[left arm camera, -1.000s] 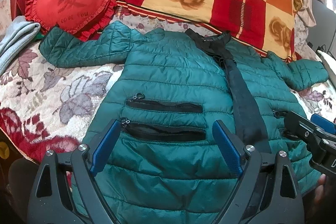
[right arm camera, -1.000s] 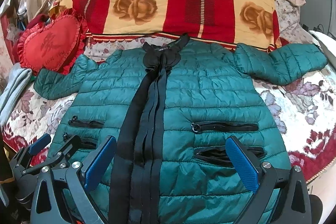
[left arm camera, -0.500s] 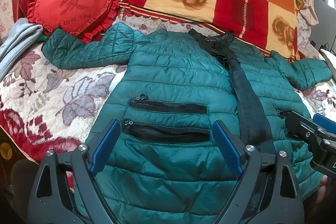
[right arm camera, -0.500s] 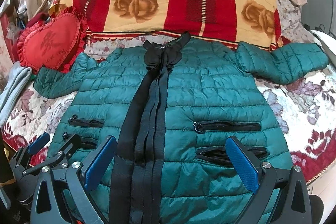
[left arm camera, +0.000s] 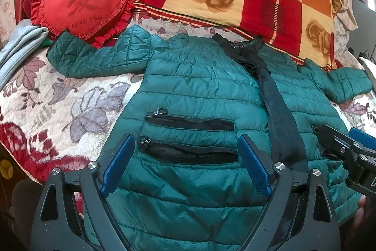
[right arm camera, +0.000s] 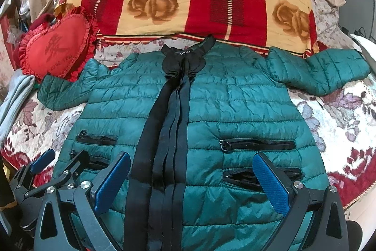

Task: Fold large clothes

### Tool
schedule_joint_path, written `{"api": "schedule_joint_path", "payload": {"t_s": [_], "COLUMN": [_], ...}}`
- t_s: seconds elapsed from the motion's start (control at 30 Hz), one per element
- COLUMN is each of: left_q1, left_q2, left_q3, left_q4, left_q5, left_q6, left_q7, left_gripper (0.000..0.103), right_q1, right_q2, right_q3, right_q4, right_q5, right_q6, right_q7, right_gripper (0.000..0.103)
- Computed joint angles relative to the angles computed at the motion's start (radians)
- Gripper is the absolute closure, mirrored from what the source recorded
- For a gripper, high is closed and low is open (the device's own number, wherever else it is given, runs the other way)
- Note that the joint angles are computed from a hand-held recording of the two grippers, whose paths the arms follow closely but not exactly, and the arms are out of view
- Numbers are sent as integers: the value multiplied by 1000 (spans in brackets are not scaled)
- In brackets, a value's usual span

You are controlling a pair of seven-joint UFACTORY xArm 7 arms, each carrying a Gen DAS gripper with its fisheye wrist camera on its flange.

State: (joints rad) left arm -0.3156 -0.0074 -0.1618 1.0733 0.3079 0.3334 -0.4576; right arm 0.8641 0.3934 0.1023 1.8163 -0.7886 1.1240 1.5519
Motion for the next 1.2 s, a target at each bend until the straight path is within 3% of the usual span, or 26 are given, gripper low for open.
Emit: {"api": "schedule_joint_path", "payload": {"t_s": [0.57,0.8,1.2], "left_q1": [5,3,15], "left_q2": [38,59,113], "left_q3": [16,30,60], "left_q4": [41,72,160], "left_q5": [-17,35,39], "left_q6": [8,20,61], "left_q7": [22,-21,-17], "left_gripper": [14,14,14], "right_q1": [-2,-10,-4], "right_q2": [47,64,164], "right_q3": [-18,-34,-74], "right_q4": [62,88,234], "right_q5": [42,62,114], "right_q6": [-1,-38,-39], "right_q7": [-45,-41,-122], "right_gripper": [0,0,0]}}
